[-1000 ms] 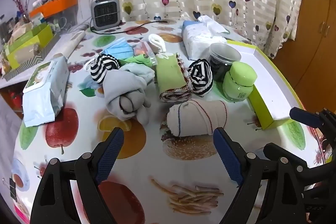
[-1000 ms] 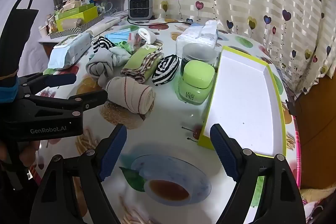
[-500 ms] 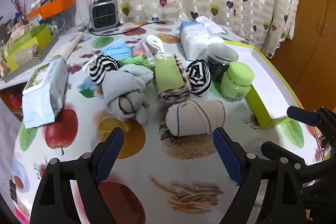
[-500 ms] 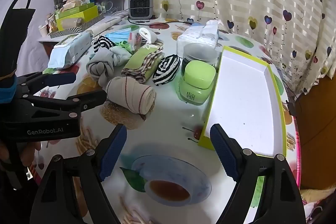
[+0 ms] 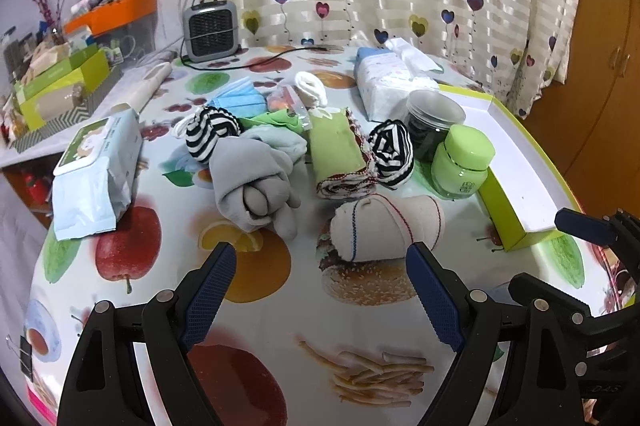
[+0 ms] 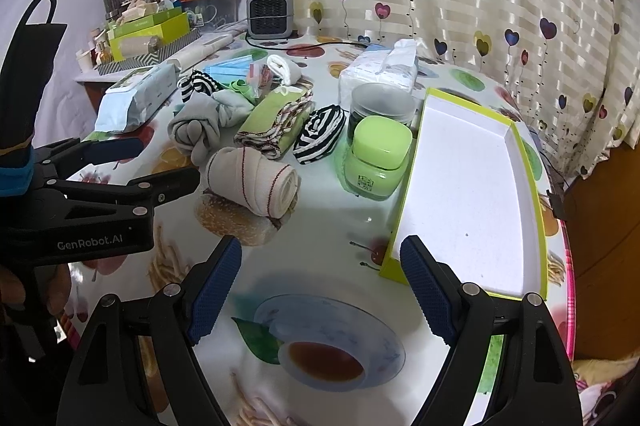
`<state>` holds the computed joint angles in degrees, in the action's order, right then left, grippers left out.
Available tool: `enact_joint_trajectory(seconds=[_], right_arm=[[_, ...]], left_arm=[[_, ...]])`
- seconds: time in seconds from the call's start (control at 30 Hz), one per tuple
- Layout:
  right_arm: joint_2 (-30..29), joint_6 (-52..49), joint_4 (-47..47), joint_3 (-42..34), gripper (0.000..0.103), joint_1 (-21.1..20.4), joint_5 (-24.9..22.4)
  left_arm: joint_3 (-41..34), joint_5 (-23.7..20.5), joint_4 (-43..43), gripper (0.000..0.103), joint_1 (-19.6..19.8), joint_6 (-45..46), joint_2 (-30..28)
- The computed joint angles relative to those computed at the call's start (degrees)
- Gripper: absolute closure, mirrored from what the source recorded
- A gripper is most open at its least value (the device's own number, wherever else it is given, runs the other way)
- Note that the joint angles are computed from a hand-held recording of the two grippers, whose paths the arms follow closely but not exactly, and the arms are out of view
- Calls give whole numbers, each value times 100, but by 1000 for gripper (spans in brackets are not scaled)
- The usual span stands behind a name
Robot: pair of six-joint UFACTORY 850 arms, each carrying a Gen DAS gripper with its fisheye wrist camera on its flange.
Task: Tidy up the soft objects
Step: 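Move both tools toward the rolled white sock with red stripes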
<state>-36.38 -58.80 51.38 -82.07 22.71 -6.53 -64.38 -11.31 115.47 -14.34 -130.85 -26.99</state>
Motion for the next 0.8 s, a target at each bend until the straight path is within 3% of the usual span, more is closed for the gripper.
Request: enact_joint_trajectory(seconds=[0.27, 0.47, 0.8], right_arm=[[8, -282, 303, 7, 21, 7, -33], [14, -511, 526, 13, 21, 0, -57], [15, -1057, 985, 4, 21, 8, -119]], left_arm=[[15, 77, 411, 20, 41, -433, 0], [0, -7, -347, 20, -1, 301, -28], [44, -14, -74, 20, 2, -13, -21]])
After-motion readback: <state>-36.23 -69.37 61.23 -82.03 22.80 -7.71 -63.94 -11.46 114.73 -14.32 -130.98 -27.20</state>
